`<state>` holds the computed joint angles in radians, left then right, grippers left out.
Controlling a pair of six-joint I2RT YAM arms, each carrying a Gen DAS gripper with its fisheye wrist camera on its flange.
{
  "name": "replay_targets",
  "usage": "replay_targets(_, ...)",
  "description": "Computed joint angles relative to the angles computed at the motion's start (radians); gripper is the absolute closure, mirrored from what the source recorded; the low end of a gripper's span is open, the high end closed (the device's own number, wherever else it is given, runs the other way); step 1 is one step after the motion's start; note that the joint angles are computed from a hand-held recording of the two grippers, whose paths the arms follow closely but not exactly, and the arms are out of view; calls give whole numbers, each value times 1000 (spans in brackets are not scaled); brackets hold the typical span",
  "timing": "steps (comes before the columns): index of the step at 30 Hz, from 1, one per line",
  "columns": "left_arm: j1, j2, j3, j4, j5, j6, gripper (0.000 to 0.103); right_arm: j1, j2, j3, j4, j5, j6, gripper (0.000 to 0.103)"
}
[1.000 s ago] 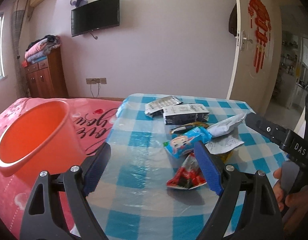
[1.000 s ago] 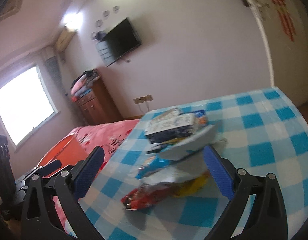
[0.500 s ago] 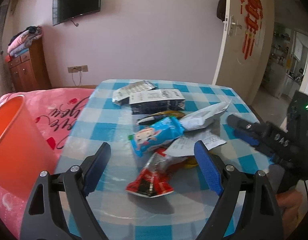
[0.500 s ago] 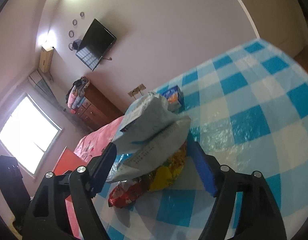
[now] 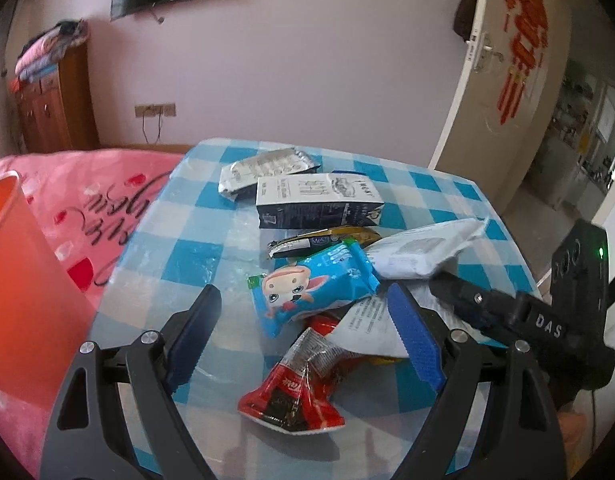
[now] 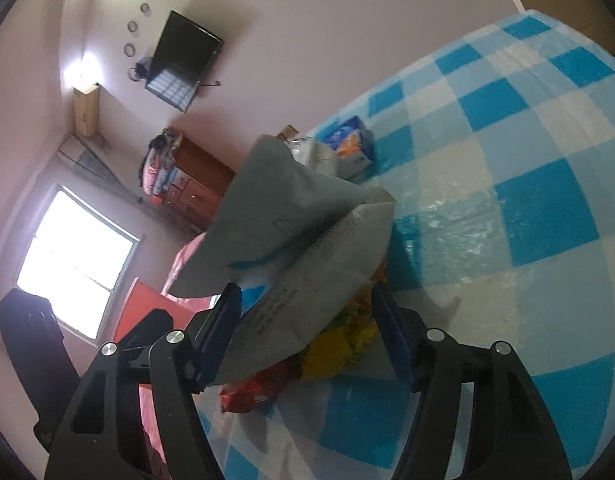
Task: Collect trash
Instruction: 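Grasp the white milk carton with the left tool while the right tool grasps a grey-white packet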
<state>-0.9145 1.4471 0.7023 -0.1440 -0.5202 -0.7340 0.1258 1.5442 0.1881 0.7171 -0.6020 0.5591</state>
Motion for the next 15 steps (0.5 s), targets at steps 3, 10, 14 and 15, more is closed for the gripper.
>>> replay_targets(3, 24, 27, 24, 4, 7, 21, 17, -29, -41, 5, -89, 52, -52, 36)
replay_targets(10, 125, 128, 178, 7, 60, 348, 17, -114, -72, 8, -158, 78, -128, 34)
replay_targets(14, 164, 259, 315, -21, 69, 629, 17, -149, -13, 17, -121, 3, -133, 31)
replay_targets(15, 176, 293, 351, -30, 77, 686, 17, -155, -1, 22, -116, -9, -135, 30)
